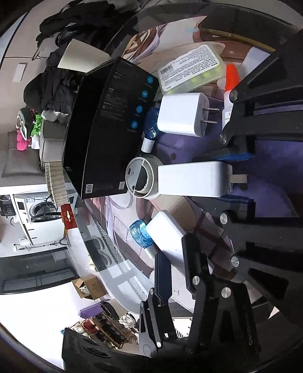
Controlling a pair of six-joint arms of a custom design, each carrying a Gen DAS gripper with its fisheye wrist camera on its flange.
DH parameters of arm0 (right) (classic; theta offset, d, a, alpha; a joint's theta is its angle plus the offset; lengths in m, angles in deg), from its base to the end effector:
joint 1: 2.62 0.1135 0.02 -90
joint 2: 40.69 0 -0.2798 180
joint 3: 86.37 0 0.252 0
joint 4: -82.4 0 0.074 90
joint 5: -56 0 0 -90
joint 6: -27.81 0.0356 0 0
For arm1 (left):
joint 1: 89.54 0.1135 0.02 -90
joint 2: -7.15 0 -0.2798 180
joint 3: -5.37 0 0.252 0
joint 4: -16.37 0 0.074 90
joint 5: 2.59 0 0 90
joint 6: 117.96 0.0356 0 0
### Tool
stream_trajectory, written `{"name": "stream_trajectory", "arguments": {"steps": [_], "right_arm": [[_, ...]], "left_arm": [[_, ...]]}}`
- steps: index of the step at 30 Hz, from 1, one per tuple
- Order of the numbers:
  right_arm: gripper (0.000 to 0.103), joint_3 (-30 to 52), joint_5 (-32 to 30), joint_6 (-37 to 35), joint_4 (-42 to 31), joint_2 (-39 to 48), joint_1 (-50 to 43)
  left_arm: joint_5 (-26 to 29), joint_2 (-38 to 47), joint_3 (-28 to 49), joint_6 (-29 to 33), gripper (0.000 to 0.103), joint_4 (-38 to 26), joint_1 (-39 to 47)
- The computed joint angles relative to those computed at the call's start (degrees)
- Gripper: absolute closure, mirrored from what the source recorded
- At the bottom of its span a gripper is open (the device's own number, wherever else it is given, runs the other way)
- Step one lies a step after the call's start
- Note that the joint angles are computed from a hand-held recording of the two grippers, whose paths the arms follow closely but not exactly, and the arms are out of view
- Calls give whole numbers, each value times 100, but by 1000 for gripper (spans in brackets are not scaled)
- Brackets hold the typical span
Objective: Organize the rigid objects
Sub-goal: 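Lower the power bank and charger into the black box and open both tools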
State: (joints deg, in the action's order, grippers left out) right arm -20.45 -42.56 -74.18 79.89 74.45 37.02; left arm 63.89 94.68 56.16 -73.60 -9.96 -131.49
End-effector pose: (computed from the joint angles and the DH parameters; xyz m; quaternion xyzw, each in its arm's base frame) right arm 0.2824 0.2408 0.0902 -0.4323 0.8374 0.1466 0.3006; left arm 0.2015 -0.1620 0.1472 -0.0781 0.9501 -0.0147 0.3017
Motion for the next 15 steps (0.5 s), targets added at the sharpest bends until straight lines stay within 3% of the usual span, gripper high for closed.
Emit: {"name": "stream_trajectory", "arguments": {"steps": [9, 13, 15], "right_arm": [[81, -390, 27, 22, 346, -391, 18], [81, -938, 113, 38, 1067, -961, 8], [81, -1431, 213, 40, 1816, -1434, 2]], "left_arm": [[-261, -220, 122, 94, 65, -35, -57], [-1113, -637, 233, 264, 65, -46, -386], [-1713, -900, 242, 424, 65, 38, -645]]}}
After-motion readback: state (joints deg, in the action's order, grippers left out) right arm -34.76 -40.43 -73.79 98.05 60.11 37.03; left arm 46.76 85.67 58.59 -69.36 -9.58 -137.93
